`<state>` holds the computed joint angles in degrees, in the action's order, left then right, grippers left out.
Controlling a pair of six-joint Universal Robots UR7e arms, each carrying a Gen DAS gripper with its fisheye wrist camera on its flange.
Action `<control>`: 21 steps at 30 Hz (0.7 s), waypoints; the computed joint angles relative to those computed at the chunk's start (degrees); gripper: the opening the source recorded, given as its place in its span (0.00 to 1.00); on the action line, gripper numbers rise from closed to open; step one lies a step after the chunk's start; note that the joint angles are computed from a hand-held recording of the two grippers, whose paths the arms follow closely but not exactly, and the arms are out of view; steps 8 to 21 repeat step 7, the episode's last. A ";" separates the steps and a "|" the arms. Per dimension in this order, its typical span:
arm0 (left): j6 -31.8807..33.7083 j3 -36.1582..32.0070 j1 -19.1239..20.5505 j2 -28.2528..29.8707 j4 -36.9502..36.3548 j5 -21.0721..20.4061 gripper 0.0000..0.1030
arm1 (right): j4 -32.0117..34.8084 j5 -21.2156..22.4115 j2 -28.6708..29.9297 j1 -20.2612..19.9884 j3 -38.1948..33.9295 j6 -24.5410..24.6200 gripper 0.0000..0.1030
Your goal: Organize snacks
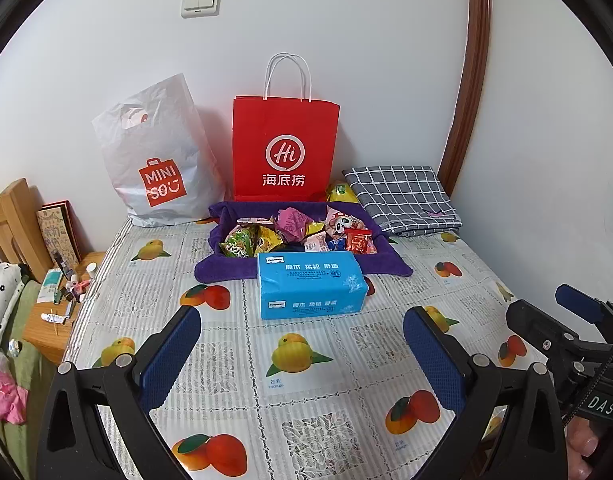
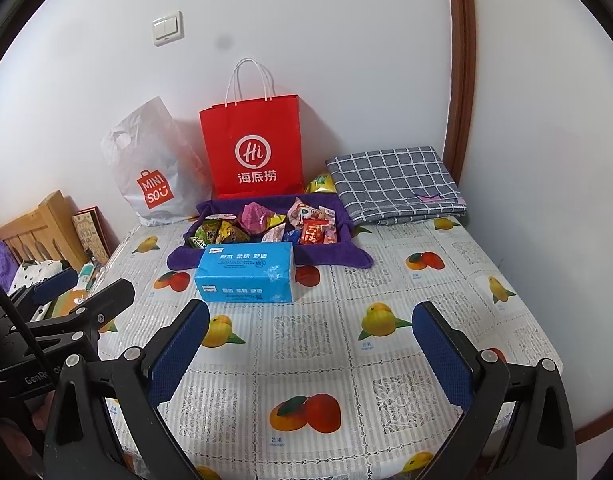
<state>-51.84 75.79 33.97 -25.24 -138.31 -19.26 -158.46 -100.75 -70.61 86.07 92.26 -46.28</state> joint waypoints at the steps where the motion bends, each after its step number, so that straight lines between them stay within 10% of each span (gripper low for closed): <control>1: -0.09 -0.04 0.01 0.01 0.16 0.08 0.99 | 0.07 0.02 0.02 -0.03 -0.06 0.06 0.97; 21: 1.06 0.00 0.07 0.23 -1.17 0.16 0.99 | 0.20 0.24 0.22 -0.14 -0.20 -0.03 0.97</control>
